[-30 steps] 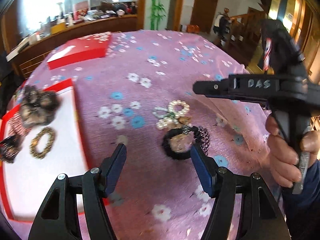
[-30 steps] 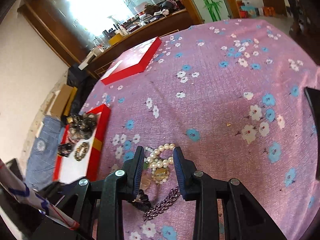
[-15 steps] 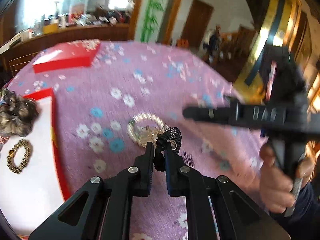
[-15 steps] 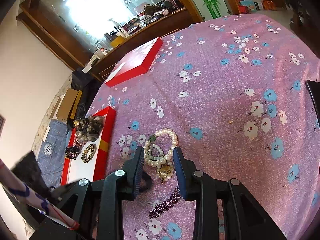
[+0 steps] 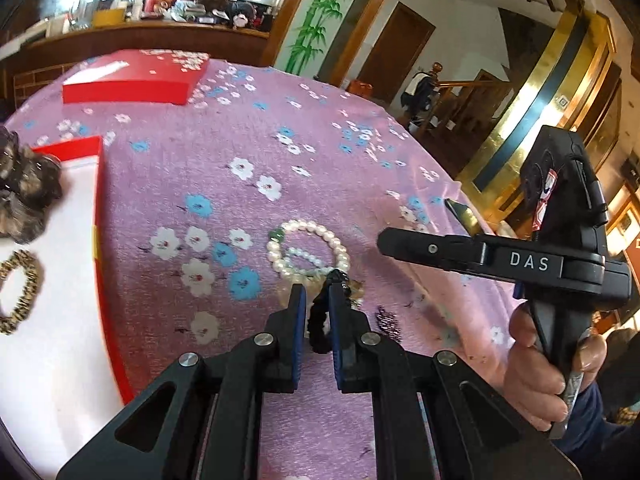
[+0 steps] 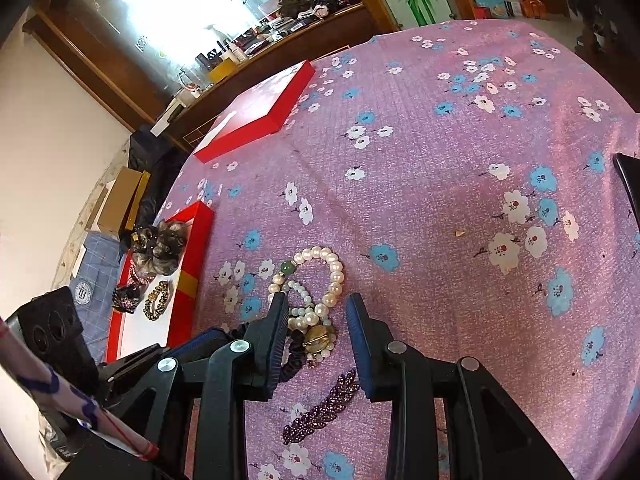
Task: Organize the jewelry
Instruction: 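Grasp the black hair tie with the left gripper, then hold the black hair tie in left gripper while right gripper grasps dark beaded strand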
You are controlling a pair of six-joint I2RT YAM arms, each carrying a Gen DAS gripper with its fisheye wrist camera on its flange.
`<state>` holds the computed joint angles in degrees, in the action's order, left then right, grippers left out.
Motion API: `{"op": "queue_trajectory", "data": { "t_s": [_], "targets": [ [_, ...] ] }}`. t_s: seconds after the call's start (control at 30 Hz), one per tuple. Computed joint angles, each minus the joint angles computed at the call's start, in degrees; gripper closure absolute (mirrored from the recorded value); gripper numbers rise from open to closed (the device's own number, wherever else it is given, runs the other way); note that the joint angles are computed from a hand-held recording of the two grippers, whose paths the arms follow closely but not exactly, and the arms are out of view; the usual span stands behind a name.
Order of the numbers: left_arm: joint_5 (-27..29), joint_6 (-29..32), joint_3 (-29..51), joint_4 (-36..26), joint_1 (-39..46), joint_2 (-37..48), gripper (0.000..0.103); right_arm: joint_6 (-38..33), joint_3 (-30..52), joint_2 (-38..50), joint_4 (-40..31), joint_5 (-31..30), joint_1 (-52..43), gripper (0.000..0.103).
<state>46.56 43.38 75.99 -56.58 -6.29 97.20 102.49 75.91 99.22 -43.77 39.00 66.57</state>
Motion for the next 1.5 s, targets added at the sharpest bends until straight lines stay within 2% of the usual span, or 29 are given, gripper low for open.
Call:
{"op": "queue_trajectory", "data": {
  "t_s": [0.23, 0.4, 0.53, 0.73, 0.83, 0.9, 1.07, 1.1, 1.27, 1.43, 1.5],
  "targets": [
    [0.5, 0.3, 3.2, -3.5, 1.0, 3.2, 0.093, -0.5, -1.1, -0.5, 1.7, -0.9, -0.2, 0.071],
    [0.0, 2.3, 2.9, -4.8, 0.3, 3.3, 0.091, -5.3, -0.9, 0.7, 6.9, -2.9, -0.5, 0.067],
    [-0.5, 5.6, 3.0, -7.7, -0.6, 3.5, 0.090, -5.3, -0.2, 1.3, 6.7, -3.0, -0.3, 0.067],
    [-3.1, 14.4, -3.5, -8.3, -3.6, -2.1, 0.090, -3.1, -0.9, 0.4, 5.8, -1.7, 0.2, 0.066],
    [-4.5, 11.5, -6.5, -3.6, -4.7, -4.0, 0.090, -3.2, 0.1, 0.9, 4.6, -1.6, 0.3, 0.066],
    [-4.8, 8.1, -6.5, -1.6, -5.2, -3.2, 0.090, -3.2, 0.5, 1.1, 4.1, -1.4, 0.4, 0.066],
    [-6.2, 4.8, -8.2, 1.8, -6.8, -3.6, 0.091, -1.9, 2.0, 1.7, 1.2, -1.5, 0.6, 0.066],
    [-5.7, 5.3, -8.5, 1.9, -6.5, -4.1, 0.096, -1.1, 2.6, 2.0, -0.4, -1.7, 0.7, 0.066],
    [4.7, 5.4, -8.3, 2.9, -1.0, -7.1, 0.096, 3.1, 2.0, 1.4, -2.5, -5.9, 0.9, 0.067],
    [9.3, -6.2, -15.5, 21.0, 3.1, -15.0, 0.096, 3.5, 5.6, 4.2, -5.7, -11.8, 0.9, 0.067],
    [9.2, -8.3, -15.7, 23.2, 3.5, -14.9, 0.096, 2.6, 7.8, 6.1, -6.9, -14.1, 0.7, 0.067]
  ]
}}
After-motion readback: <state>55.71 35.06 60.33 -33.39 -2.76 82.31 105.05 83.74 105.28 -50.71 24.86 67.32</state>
